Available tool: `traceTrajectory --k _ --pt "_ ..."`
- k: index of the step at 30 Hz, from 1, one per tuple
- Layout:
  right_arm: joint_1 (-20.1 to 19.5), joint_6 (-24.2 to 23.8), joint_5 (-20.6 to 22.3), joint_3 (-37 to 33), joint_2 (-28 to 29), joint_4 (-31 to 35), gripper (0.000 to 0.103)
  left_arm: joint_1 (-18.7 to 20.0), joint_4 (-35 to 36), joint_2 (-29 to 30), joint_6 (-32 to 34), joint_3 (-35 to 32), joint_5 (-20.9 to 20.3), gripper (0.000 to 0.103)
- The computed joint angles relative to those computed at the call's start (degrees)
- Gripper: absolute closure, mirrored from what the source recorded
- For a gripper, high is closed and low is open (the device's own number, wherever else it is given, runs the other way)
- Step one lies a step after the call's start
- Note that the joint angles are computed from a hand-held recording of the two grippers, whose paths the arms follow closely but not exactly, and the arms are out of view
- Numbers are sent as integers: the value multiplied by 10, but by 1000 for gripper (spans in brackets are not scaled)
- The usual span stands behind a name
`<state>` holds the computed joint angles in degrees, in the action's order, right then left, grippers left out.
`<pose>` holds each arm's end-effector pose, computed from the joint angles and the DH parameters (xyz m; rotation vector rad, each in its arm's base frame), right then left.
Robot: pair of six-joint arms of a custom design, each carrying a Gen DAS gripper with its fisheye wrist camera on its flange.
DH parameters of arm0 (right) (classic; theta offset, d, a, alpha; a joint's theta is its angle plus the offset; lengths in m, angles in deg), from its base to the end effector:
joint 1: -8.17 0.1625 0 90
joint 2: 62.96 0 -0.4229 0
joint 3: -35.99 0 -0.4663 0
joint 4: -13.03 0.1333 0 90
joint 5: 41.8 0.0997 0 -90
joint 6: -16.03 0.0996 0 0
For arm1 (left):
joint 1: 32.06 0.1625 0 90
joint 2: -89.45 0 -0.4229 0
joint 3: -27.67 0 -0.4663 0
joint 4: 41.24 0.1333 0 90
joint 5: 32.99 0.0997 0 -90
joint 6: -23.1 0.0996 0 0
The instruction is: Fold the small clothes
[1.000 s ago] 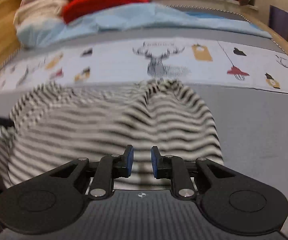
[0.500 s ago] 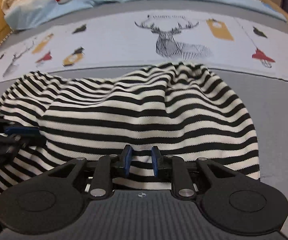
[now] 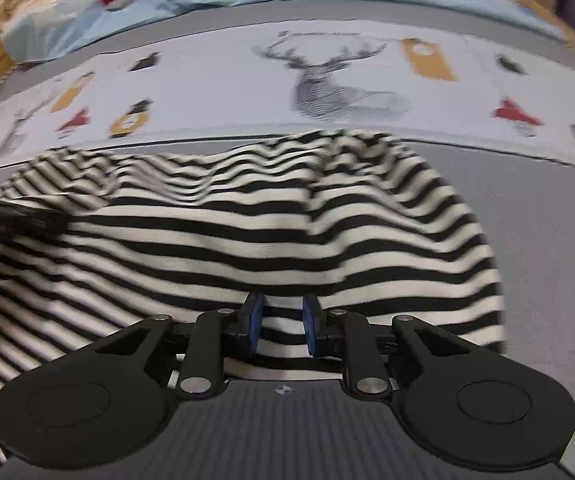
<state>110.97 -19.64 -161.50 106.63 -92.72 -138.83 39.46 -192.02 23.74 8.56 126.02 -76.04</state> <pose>0.2688 -0.8042 0.0221 0.9311 -2.3729 0.3282 -0.0222 -0.7165 0.2835 -0.1751 2.3608 -0.8560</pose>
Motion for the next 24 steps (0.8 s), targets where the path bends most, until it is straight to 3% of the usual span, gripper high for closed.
traceTrajectory --k 3,5,9,11,12,14,16,19,21,24 --pt "-2 27 -7 1 -3 -28 82 -3 -13 -34 -17 22 12 94" --pt "-6 46 27 10 -14 -40 81 -1 -5 -54 -25 31 2 90" --pt "-8 20 120 30 -31 -38 77 9 44 -77 -48 35 -12 89" --pt "-5 2 143 30 -29 -13 77 14 93 -73 -65 26 15 89" --pt "-3 -5 142 23 -23 4 77 19 128 -66 -85 18 36 89" --pt "6 -23 100 6 0 15 77 29 200 -56 -143 4 80 90" --pt "11 -25 58 -14 22 18 77 38 197 -58 -170 5 87 92" --pt "10 9 51 -35 37 25 77 37 200 -68 -207 6 95 91" --pt "12 5 47 -38 40 22 77 29 166 -73 -192 14 99 91" --pt "12 -5 48 -37 38 21 77 16 78 -79 -104 30 55 87"
